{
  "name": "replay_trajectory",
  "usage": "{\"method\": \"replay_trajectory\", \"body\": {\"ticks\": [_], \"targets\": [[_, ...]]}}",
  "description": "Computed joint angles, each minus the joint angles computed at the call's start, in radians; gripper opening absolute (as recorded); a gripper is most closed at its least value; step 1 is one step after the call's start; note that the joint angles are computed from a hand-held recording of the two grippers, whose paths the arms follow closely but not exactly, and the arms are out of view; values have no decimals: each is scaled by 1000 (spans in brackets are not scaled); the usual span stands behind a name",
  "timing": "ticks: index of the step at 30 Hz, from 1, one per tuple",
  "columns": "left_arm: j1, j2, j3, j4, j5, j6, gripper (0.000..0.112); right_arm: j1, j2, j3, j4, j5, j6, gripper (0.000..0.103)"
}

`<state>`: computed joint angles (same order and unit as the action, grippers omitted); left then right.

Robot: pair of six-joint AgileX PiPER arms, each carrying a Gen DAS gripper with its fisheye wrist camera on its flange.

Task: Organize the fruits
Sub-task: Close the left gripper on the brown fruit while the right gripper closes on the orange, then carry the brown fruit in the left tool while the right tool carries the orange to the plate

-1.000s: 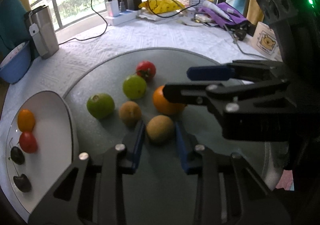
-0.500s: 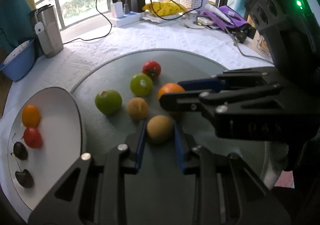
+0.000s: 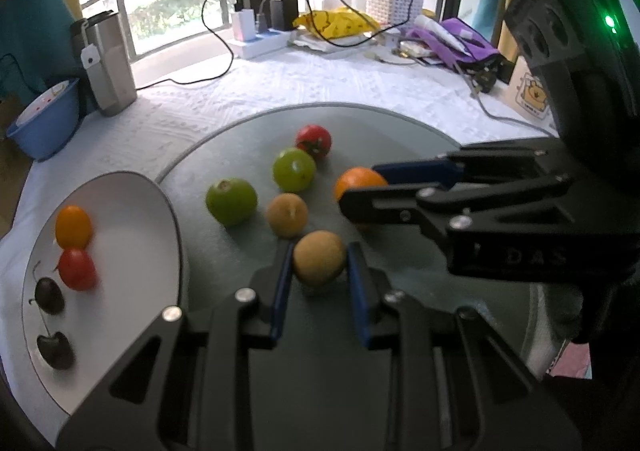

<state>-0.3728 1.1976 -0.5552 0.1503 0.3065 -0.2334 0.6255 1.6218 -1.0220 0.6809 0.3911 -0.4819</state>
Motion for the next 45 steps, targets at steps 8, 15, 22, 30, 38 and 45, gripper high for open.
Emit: {"method": "replay_trajectory", "body": {"ticks": [8,15,22,30,38,45], "targets": [[5,-46,4,14,9,-19,28,21,-37,8,-95,-9,92,34],[9,-104,3,19,31,-18,28,58,-77,5,-224,-16,222,34],[24,-189,0,4,68,6,28,104,-105,-25,-371,-6,363,34],[138,-291,-2,-158,116,206,28,178,-82,-124,-528,31,502,34],[396,-376,8,-528,194,647,28,253,-17,-245,-625,86,583,34],[648,-413,18,-790,306,979,28,302,49,-348,-661,128,606,34]]}}
